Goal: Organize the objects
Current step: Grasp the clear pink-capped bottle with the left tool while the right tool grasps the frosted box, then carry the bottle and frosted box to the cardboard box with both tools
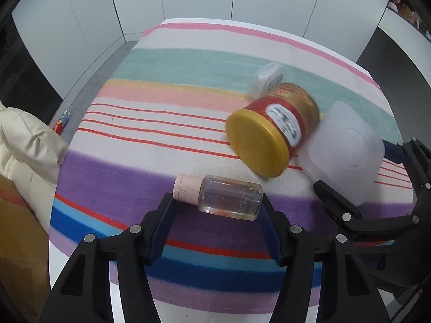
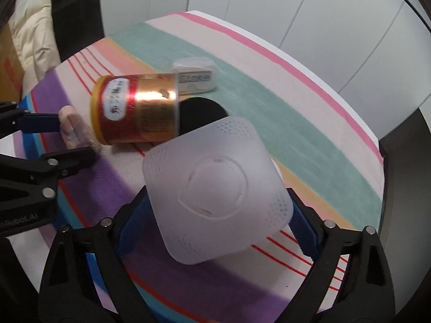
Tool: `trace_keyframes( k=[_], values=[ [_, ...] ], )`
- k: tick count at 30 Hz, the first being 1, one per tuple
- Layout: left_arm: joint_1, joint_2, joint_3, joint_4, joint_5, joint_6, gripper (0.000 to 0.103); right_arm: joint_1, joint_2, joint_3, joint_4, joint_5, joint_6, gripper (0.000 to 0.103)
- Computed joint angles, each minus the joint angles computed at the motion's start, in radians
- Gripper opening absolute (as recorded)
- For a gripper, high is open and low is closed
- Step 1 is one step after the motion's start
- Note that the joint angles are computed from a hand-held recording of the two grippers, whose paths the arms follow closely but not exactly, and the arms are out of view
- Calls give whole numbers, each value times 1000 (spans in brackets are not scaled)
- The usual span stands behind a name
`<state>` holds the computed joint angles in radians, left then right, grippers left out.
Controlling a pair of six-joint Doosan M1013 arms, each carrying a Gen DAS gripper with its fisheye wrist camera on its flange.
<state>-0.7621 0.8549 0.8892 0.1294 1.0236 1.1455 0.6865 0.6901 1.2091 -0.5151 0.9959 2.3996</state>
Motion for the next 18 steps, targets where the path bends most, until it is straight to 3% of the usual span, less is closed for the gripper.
trace_keyframes(
  k=[2,18],
  values=[
    [2,-3,-2,-8,5,4,61,2,-5,2,4,-3,9,87],
    [-11,-85,32,37,-5,-48,61,-19,-100,65,171,-48,155,87]
  ],
)
